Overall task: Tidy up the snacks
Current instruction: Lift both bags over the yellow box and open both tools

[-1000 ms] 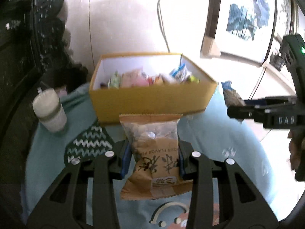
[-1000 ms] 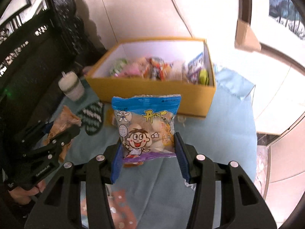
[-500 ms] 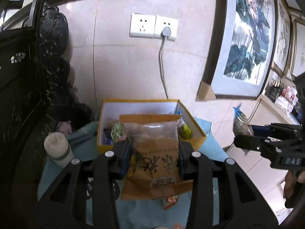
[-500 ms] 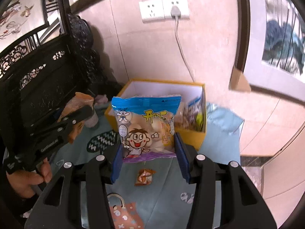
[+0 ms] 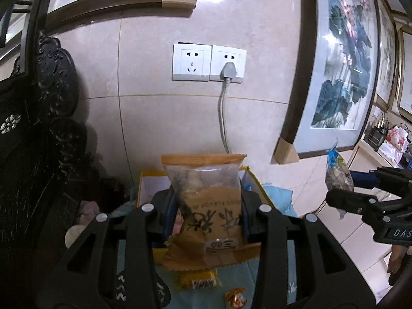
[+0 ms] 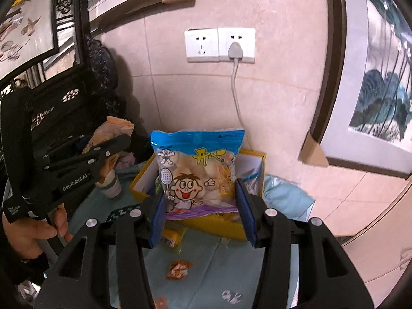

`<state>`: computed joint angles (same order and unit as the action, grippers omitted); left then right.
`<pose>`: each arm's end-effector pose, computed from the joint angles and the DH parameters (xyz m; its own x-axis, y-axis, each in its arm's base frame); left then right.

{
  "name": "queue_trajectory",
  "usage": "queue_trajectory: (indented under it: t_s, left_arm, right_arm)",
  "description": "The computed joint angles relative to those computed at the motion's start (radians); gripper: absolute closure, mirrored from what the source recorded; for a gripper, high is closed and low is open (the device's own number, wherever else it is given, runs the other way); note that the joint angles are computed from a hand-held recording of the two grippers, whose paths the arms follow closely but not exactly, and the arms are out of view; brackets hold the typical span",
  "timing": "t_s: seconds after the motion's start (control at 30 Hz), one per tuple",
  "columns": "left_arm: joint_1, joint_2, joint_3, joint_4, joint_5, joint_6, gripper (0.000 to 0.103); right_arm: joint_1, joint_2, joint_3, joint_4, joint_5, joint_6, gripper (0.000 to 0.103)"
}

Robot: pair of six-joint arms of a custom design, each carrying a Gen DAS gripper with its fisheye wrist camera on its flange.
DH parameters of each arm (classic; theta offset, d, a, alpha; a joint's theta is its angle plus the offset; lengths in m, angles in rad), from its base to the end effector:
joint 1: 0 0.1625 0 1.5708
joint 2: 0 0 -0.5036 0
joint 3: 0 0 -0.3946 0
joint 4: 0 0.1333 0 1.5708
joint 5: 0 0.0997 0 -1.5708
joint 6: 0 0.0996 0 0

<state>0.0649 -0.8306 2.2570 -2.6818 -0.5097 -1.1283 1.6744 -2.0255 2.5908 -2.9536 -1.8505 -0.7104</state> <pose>-0.4608 -0.2507 0.0667 -0.7552 0.1603 -0.6357 0.6218 0.4823 -0.6171 0.1311 -0.2378 0.4108 -0.6944 -0.3672 0.6189 -0.6906 0.5816 -0.4298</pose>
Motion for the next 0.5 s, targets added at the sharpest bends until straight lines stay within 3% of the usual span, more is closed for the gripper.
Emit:
queue_trajectory:
  t_s: [0.43, 0.47, 0.5]
  left_arm:
    - [0.161, 0.055, -0.076, -0.124, 0.049, 0.238, 0.063]
    - [0.177, 0.063, -0.085, -0.115, 0.048, 0.242, 0.062]
    - [0.198, 0.075, -0.094, -0.119, 0.040, 0.255, 0.048]
  right_arm:
    - [-0.002, 0.257, -0.088, -0.178, -0.033, -0.029, 0.053]
    - [-0.011, 0.280, -0.095, -0.190, -0.026, -0.029, 0.052]
    - [-0.016, 0.301, -0.101, -0.200, -0.026, -0.029, 0.052]
